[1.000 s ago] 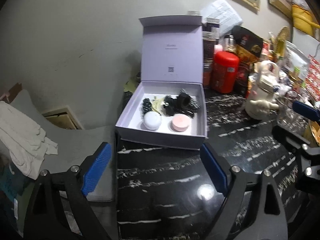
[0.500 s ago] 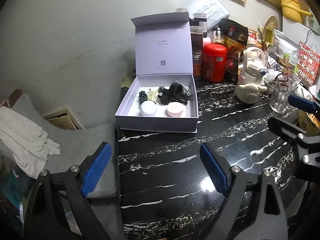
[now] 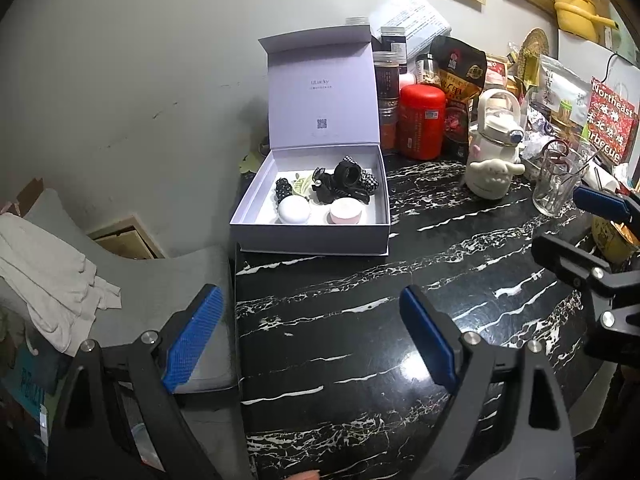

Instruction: Organize objects

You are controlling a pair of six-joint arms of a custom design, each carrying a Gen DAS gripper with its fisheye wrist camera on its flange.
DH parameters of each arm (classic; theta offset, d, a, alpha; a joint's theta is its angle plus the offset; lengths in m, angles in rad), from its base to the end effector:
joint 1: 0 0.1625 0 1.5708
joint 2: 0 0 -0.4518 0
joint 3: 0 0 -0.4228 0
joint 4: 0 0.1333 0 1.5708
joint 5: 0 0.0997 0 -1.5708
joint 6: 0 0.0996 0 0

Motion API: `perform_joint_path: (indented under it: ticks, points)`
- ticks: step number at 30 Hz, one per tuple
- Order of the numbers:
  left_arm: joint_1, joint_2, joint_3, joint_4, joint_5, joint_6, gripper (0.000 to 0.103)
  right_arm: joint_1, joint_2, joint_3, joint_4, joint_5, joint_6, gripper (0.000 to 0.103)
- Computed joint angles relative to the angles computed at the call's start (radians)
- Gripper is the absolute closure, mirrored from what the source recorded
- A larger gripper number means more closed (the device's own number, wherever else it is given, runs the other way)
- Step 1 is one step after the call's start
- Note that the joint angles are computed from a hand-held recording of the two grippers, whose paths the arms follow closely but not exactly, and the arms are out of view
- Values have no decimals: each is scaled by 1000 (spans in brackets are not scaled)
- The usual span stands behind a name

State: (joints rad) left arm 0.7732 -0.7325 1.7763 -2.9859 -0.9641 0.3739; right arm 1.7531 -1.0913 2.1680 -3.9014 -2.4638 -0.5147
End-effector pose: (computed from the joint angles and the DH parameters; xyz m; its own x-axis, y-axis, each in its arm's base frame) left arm -0.3476 -0.6048 0.0591 -0.4284 0.6506 -0.6271 0.8845 0.4439 -0.1437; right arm 0.1453 -0.4810 0.2664 -0.6258 0.3838 0.6790 -0.4188 0.5691 -0.7076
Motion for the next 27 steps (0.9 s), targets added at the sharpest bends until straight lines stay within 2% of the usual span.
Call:
perform_joint_path:
  ticks: [27]
  points:
    - [7, -7, 5, 33, -7, -10, 13, 3, 15, -2, -1, -25, -10, 16]
